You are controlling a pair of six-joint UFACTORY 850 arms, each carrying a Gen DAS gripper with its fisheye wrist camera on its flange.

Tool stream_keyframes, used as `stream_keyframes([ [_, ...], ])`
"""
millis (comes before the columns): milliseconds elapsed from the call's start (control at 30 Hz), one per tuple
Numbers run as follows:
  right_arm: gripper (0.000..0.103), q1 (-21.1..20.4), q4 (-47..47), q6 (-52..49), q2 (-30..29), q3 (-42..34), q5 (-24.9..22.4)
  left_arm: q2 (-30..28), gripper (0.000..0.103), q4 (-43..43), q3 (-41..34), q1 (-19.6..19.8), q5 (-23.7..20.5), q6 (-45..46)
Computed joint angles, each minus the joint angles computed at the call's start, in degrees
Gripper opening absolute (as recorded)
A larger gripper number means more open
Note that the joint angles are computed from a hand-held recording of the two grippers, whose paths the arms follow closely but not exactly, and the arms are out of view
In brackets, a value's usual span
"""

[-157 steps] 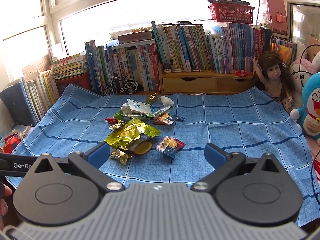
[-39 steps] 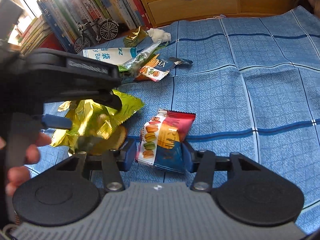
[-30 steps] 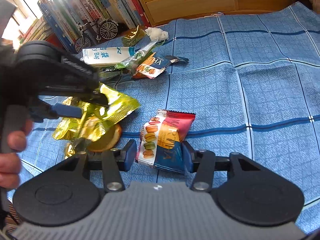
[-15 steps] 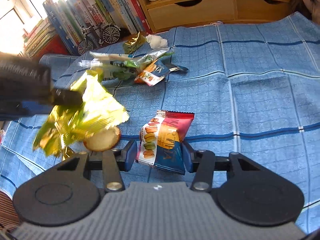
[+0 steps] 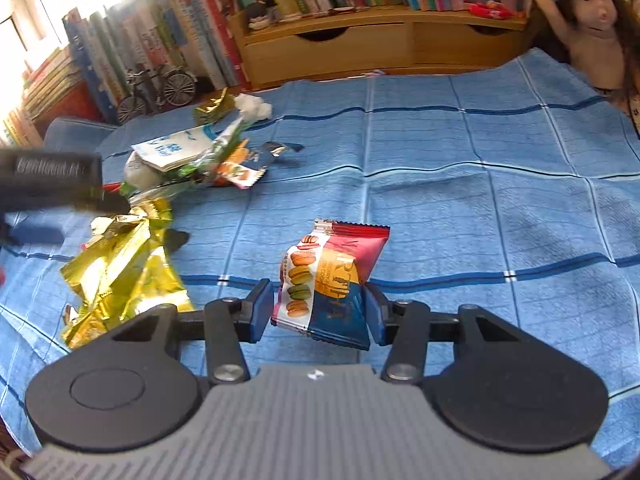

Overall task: Collect trash
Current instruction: 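Grasp the small gold candy wrapper with the left gripper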

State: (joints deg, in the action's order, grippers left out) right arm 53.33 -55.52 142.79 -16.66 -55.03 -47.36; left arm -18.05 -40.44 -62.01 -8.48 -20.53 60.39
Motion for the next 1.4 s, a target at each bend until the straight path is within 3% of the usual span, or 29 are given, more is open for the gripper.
stream_keyframes([
  [100, 0.054, 0.2, -0.1, 0.9, 0.1, 0.4, 0.1, -3.4, 0.054, 12.9, -3.0, -2.2, 1.0, -10.3],
  [167, 0.054, 0.2, -0.2, 0.9, 0.0, 0.4, 0.2, -4.7, 0.046, 16.6, -3.9, -2.7, 0.1, -12.5],
  [233, 0.054, 0.4, -0.2, 0.6, -0.2, 0.2, 0.2, -4.7, 0.037, 16.3, -3.4, -3.0, 0.5, -10.6],
  [300, 0.054, 0.5, -0.4, 0.8, -0.3, 0.2, 0.6, -3.9, 0.020, 14.5, -2.2, -3.1, 1.5, -7.1],
  [467, 0.054, 0.7, -0.9, 0.8, -0.5, -0.1, 0.9, -2.0, 0.010, 9.7, -0.7, -2.4, 0.4, -0.5],
  [667, 0.054, 0.6, -1.4, 0.1, -0.6, -0.4, 0.9, 1.5, 0.011, 1.0, 1.6, -0.3, -2.2, 8.4],
  [733, 0.054, 0.6, -1.4, 0.0, -0.6, -0.4, 0.9, 2.3, 0.019, -3.0, 2.9, -0.2, 0.1, 13.8],
  [800, 0.054, 0.6, -1.4, 0.0, -0.6, -0.4, 1.0, 2.0, 0.052, -0.7, 3.2, -1.0, 3.8, 12.1],
  [867, 0.054, 0.5, -1.4, -0.2, -0.7, -0.6, 1.1, 0.7, 0.053, -1.3, 2.4, -1.3, 4.8, 11.2],
  [1000, 0.054, 0.7, -1.1, -1.2, -0.9, -0.8, 1.0, -3.3, 0.066, 3.5, -1.0, -1.9, 3.1, 2.8],
  [1067, 0.054, 0.8, -0.9, -1.7, -1.0, -0.9, 0.9, -4.7, 0.066, 7.5, -2.2, -2.4, 3.0, -2.6],
  [1133, 0.054, 0.8, -0.6, -1.5, -1.1, -0.9, 1.1, -5.3, 0.065, 6.4, -2.4, -2.6, 2.8, -2.1],
  [1233, 0.054, 0.7, -0.3, -1.6, -1.2, -0.8, 1.3, -5.3, 0.051, 4.9, -2.0, -2.7, 2.9, -0.1],
  [1300, 0.054, 0.7, -0.4, -1.5, -1.2, -0.8, 1.4, -5.0, 0.034, 4.0, -1.6, -2.6, 2.8, 0.7],
  [1400, 0.054, 0.5, -0.7, -1.7, -1.3, -0.9, 1.2, -4.1, 0.033, 1.1, -1.2, -2.1, 1.1, 3.3],
])
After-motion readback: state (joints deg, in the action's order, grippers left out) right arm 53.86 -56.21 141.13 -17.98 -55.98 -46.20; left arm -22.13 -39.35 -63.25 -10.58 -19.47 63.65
